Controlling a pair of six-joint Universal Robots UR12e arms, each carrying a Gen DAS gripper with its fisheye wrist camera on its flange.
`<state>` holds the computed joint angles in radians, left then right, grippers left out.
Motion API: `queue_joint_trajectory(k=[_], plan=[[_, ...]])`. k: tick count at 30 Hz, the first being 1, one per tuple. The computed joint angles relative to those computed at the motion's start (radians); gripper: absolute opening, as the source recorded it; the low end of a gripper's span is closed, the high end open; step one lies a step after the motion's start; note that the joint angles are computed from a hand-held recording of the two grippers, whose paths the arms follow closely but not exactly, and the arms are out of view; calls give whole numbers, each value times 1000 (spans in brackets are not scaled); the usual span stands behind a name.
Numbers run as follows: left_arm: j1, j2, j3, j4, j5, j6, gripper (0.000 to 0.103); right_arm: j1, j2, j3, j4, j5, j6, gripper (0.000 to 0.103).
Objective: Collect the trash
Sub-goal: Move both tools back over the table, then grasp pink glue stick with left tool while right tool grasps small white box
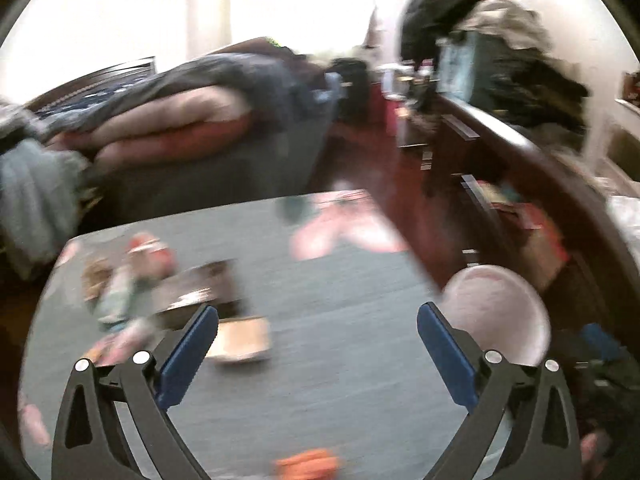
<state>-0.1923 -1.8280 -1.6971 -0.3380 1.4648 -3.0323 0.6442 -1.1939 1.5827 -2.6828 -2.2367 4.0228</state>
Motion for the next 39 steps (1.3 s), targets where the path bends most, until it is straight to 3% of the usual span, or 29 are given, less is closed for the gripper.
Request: queue_joint_trajectory(k=[2, 4, 7, 11, 14, 18, 28, 31, 32, 33, 39], plan=[[21, 2, -15, 8, 71, 6, 99, 12, 19, -33, -1, 13, -45, 89], [45, 5, -24, -1, 98, 7, 99, 23, 42, -72, 0, 34, -90, 90], [92, 10, -37, -30, 78, 3, 99, 34, 75, -126, 14, 67, -141, 90], [142, -1, -34, -102, 39, 23, 88, 51, 119, -198, 48, 92, -193, 90], [184, -11, -30, -160, -69, 62, 80, 59, 145, -241, 71, 112, -223, 90], [202, -21, -30, -162, -128, 107, 74, 67, 174, -293, 117, 123, -242, 90], [203, -57, 2, -146, -146, 176, 54, 67, 260, -433, 192, 161, -284, 90], [202, -57, 0, -137, -139, 181, 37, 64, 293, -487, 227, 172, -292, 90], [202, -57, -1, -134, -137, 180, 26, 62, 316, -525, 257, 176, -291, 90], [202, -57, -2, -130, -129, 174, 22, 61, 331, -549, 277, 178, -290, 90], [224, -42, -11, -135, -121, 82, 22, 54, 403, -672, 381, 202, -291, 89]])
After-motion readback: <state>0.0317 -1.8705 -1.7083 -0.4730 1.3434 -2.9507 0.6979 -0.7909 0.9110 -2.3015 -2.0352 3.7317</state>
